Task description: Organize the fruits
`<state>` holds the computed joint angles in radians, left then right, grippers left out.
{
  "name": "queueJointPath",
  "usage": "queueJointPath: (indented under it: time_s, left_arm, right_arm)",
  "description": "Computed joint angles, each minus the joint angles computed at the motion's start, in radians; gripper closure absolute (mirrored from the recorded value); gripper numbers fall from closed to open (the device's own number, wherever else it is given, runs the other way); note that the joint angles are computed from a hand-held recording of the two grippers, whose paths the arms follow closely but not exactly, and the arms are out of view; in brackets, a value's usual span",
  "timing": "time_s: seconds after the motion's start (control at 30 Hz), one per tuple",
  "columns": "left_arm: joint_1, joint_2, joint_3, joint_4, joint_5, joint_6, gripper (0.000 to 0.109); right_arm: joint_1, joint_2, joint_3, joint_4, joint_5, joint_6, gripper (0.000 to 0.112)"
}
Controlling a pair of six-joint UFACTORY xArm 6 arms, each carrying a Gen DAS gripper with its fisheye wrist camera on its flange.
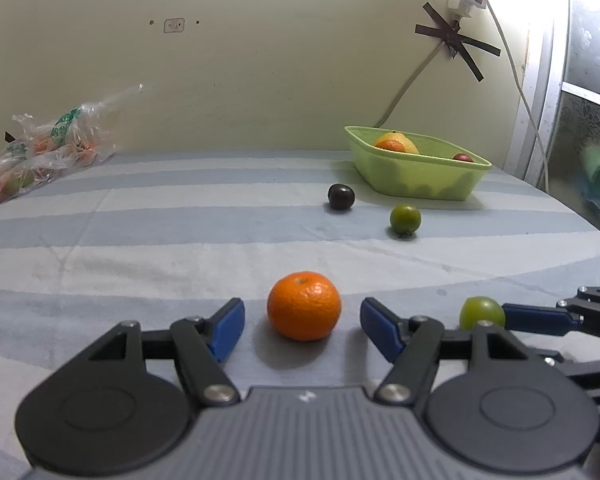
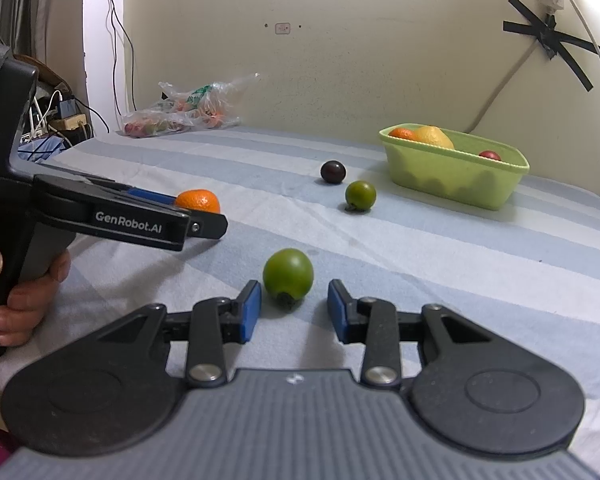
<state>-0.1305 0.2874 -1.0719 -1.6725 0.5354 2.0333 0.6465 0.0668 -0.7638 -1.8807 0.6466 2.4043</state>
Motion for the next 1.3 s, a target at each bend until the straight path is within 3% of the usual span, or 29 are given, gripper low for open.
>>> queueJointPath:
  time_s: [1.3]
  left_arm:
    - [0.002,0.004,-0.002,-0.011,0.006,0.008,0.035]
  right_arm:
    - [-0.001,-0.004,0.003,-0.006,-0.002,0.005,0.070]
